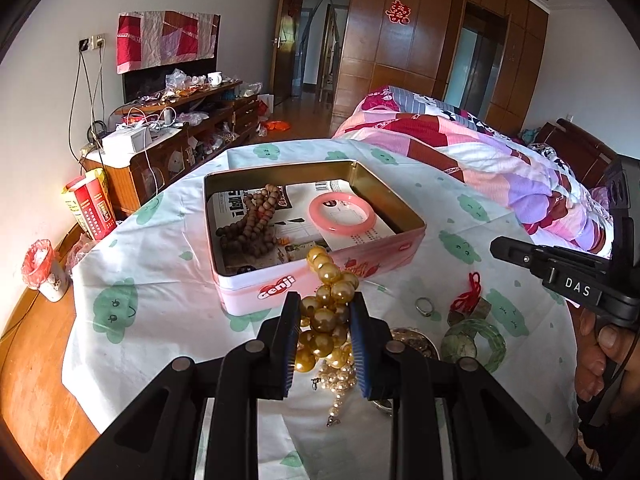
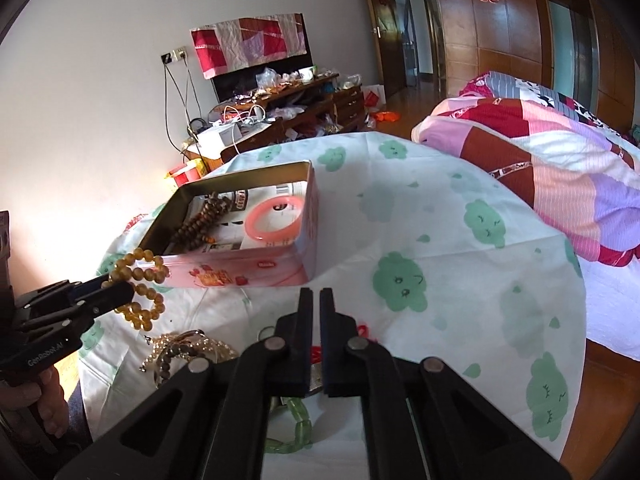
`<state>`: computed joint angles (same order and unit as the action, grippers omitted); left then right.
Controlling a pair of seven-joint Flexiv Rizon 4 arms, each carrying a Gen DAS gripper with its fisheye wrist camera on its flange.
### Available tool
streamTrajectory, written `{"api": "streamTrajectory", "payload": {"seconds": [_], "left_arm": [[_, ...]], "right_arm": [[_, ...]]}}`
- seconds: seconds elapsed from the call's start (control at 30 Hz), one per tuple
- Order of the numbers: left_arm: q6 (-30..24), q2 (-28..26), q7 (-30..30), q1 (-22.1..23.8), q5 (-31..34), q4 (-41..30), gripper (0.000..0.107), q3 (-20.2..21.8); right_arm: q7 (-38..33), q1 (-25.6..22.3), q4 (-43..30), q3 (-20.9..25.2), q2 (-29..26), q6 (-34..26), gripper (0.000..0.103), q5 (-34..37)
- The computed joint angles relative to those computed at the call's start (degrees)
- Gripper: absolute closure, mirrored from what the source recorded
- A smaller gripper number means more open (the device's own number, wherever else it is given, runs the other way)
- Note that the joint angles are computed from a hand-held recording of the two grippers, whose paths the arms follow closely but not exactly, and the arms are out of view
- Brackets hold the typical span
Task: Organize jewelry
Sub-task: 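Grasp the red cord charm with the right tool while the left tool lifts the gold strand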
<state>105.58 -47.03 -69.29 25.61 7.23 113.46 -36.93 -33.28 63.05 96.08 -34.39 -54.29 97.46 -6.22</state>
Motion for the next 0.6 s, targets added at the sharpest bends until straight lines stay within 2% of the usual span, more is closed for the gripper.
{"api": "streamTrajectory", "payload": {"seconds": [0.07,0.17,0.23,0.27,0.3,0.37,0.47,0.53,0.6], "left_arm": [[-0.4,0.1,0.0,-0.2,-0.2,-0.1,0.083,0.2],[-0.4,0.1,0.0,-0.4,-0.4,-0.2,0.083,0.4],[-0.5,0.1,0.1,-0.5,-0.6,-0.3,0.083,0.5],[-0.7,-0.1,0.1,-0.7,-0.7,-0.5,0.083,0.7],[-0.8,-0.1,0.2,-0.9,-0.9,-0.6,0.083,1.0],[-1.4,-0.3,0.2,-1.7,-1.6,-1.0,0.083,1.9],[-1.4,-0.5,0.5,-3.0,-2.2,-1.3,0.083,3.2],[-1.4,-0.8,0.8,-3.3,-2.4,-1.4,0.083,3.4],[-0.9,-0.8,0.9,-3.8,-2.4,-1.4,0.083,4.0]], "right_arm": [[0.3,0.4,0.0,-0.7,-0.3,-0.1,0.098,0.2],[-1.0,-1.9,-1.0,2.3,0.7,-4.3,0.097,-2.7],[0.0,-2.9,-0.9,3.5,0.9,-5.7,0.075,-4.2],[0.8,-3.3,-0.5,4.0,1.0,-5.4,0.046,-4.5],[2.0,-3.1,0.1,3.5,0.7,-4.1,0.036,-4.5],[3.2,-1.9,0.8,1.9,0.2,-4.6,0.036,-4.7],[4.1,-3.8,0.3,3.9,0.4,-6.0,0.038,-6.4],[4.6,-5.5,-0.7,5.6,0.4,-7.6,0.041,-7.7],[5.2,-7.3,-1.7,7.2,0.4,-8.7,0.049,-9.3]]}}
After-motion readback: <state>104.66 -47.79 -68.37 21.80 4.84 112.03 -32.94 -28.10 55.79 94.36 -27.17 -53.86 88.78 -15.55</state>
